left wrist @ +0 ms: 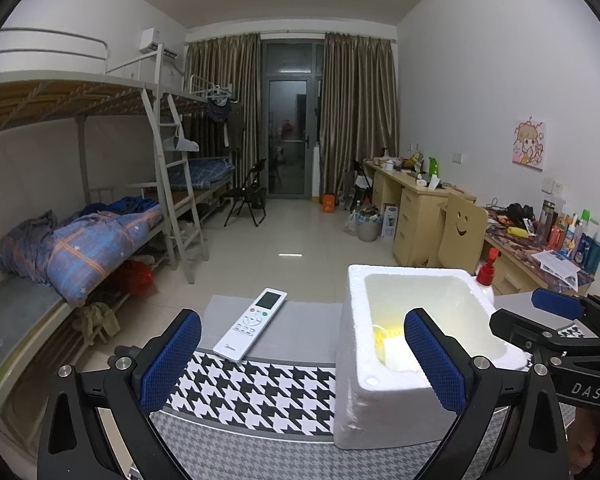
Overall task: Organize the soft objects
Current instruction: 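Withdraw both tools from the foam box, then move both tools past the foam box toward the grey sock and green pack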
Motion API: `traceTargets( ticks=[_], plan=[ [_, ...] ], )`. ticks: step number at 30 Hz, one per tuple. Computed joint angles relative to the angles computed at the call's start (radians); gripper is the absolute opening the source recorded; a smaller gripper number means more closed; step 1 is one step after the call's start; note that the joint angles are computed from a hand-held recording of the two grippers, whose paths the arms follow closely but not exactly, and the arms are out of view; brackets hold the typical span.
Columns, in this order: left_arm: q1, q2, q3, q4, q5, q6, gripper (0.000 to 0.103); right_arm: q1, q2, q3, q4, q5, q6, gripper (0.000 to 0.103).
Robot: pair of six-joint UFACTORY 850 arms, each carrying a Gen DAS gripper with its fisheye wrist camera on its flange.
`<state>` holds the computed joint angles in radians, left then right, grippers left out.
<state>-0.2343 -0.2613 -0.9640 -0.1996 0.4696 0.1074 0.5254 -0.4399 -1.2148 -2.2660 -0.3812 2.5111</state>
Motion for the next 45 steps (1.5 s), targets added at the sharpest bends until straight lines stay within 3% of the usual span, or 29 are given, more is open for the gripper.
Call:
traceTargets(
  ticks=[15,22,45],
  plan=[
    [-0.036,0.099,0.099,0.044,0.002,-0.028,0.102,0.025,0.108,0.139,-0.073,-0.069,0.08,0.083],
    [-0.048,0.134,0.133,0.061,0.019,-0.044,0.102,0.038,0.152,0.199,-0.128,-0.128,0.147,0.09],
    [-0.088,0.216,0.234,0.106,0.06,-0.084,0.102,0.069,0.265,0.348,-0.149,-0.218,0.18,0.09]
  ],
)
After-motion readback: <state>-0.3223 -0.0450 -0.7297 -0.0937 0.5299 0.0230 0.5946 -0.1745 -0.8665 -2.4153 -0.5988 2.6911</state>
